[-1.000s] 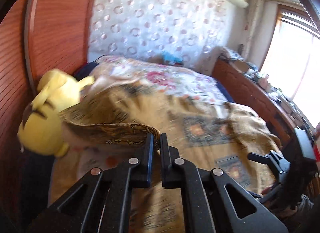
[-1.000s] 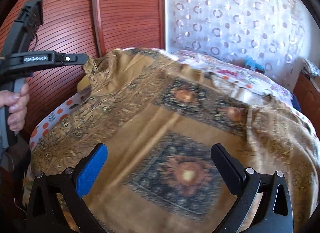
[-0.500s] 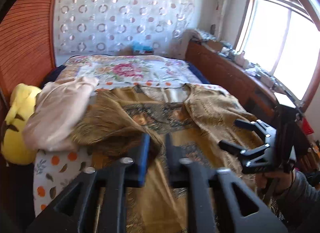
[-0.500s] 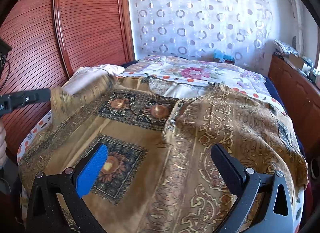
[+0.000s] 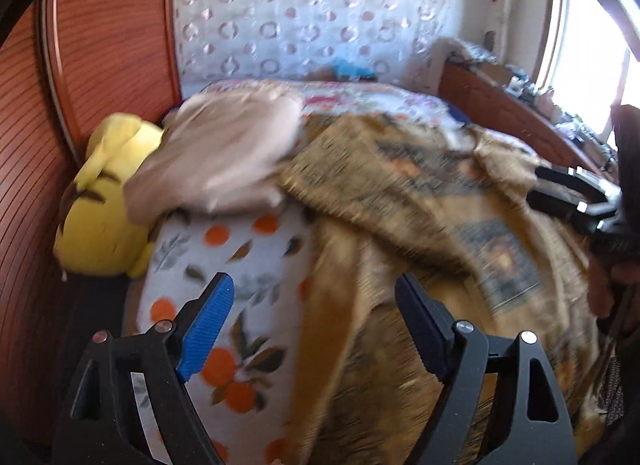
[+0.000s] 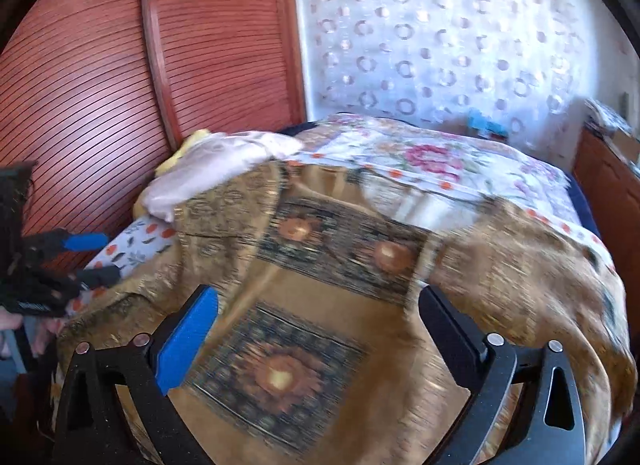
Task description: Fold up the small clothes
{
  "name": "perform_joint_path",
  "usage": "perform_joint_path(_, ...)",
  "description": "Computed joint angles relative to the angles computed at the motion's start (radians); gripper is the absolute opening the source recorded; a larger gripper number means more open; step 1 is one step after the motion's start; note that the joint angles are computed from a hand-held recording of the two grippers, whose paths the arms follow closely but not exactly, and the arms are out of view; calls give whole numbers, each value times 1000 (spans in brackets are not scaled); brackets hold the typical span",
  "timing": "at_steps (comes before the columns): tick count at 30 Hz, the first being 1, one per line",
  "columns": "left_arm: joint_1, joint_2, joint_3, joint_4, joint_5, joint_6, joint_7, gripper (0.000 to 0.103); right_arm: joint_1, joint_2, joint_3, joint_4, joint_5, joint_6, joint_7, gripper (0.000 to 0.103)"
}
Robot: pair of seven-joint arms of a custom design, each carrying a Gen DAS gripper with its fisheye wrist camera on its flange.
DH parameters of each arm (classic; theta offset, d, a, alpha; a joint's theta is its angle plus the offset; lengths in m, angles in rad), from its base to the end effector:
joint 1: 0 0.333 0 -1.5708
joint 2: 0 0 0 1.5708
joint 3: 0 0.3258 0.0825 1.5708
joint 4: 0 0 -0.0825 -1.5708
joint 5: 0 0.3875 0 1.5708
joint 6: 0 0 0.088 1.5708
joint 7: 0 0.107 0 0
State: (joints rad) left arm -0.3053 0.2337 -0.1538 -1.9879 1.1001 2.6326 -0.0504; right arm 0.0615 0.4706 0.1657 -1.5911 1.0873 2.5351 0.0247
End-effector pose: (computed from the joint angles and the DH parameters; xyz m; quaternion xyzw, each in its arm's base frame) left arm 0.5563 -0.2944 0.3905 -0.7445 0.5521 -0.2583 0.2722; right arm 0.7132 0.1348 0.4186 -0.8452 0.2735 -0.1399 0.4374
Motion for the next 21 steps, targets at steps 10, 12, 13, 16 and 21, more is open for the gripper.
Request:
perform_joint_path(10,14,-2,2,-51,-45,-2,18,83,117,173,-12,259,-288,-168,207,57)
perform_joint_path(12,17,-9,6,-68,-30,19,-8,83,145,216,-16,316,-342,-170,260,53)
perform_joint_path(13,16,-13,8,-73,-15,22,-22,83,158,237,-18,345,-370,-180,286,52)
perform_joint_path(16,18,-16,5,-78,-8,15,-25,83,188,265,-11,381,-425,-167,318,52)
perform_joint_path(21,16,-15,3,-76,11,4,-38,83,233,291,-13,396,-495,-120,346,38)
